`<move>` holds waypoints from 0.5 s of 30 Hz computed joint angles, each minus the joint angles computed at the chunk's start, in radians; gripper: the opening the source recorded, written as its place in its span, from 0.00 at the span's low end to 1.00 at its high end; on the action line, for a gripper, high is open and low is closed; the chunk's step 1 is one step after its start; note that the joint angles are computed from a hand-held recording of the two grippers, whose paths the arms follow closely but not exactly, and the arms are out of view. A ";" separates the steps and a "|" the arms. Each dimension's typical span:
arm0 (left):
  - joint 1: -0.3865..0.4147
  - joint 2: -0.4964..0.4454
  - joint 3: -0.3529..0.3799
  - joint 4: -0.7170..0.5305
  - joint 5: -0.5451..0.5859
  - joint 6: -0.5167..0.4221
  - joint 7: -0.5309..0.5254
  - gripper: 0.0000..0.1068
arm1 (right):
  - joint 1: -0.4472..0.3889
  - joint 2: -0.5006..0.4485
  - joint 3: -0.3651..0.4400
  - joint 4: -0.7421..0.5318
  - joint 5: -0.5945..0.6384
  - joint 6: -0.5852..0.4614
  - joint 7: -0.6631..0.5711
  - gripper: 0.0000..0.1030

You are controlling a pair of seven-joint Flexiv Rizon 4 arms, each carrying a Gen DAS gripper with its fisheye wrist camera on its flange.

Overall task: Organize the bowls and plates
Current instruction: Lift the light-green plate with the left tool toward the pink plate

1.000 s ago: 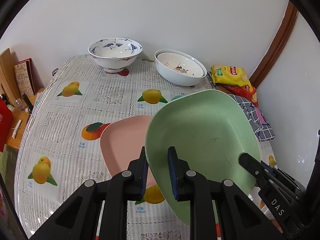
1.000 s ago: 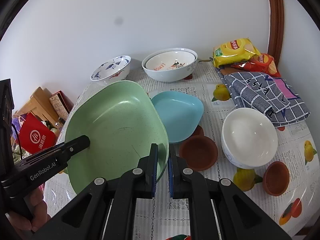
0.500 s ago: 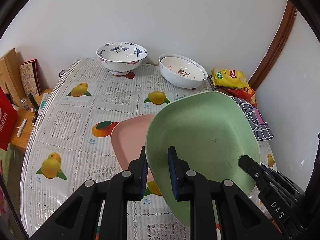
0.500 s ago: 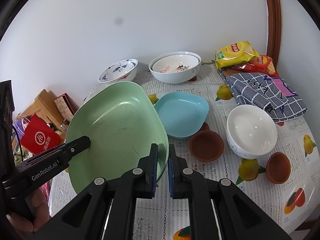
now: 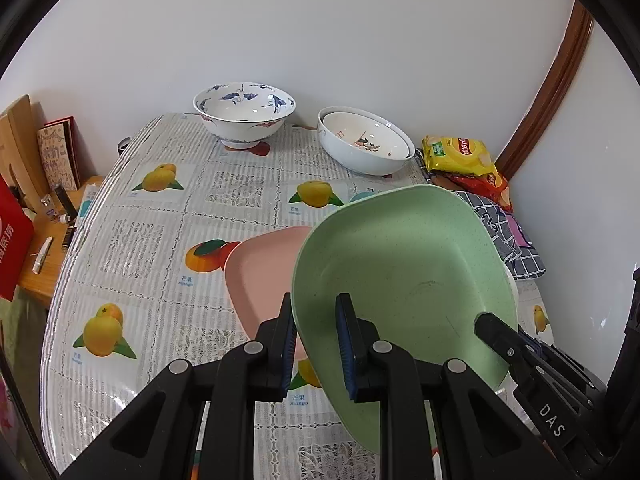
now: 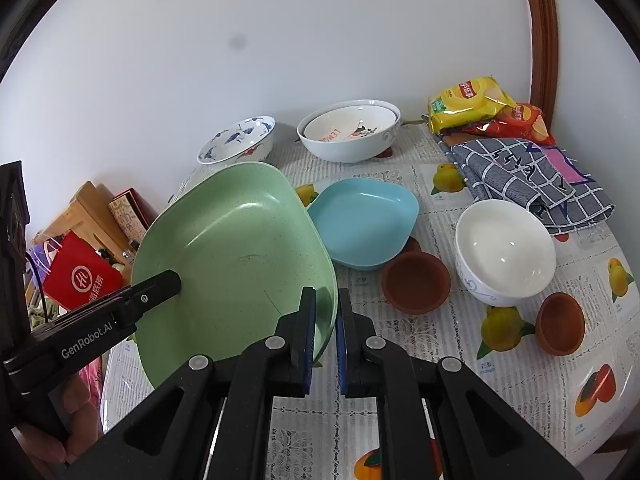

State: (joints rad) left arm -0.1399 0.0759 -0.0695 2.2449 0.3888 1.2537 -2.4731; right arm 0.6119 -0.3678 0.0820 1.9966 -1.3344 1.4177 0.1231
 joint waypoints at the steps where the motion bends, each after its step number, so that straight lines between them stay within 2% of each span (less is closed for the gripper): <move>1: 0.000 -0.001 0.001 0.001 -0.002 0.002 0.002 0.17 | 0.000 -0.002 0.001 -0.002 0.002 -0.001 -0.003 0.09; 15: 0.007 -0.036 0.028 0.026 -0.061 0.051 0.060 0.17 | 0.035 -0.041 -0.010 -0.026 0.083 -0.017 -0.072 0.09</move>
State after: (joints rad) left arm -0.1326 0.0397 -0.0412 2.2704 0.3278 1.3049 -2.4133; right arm 0.6466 -0.4088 0.0720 1.9706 -1.2510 1.4007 0.0512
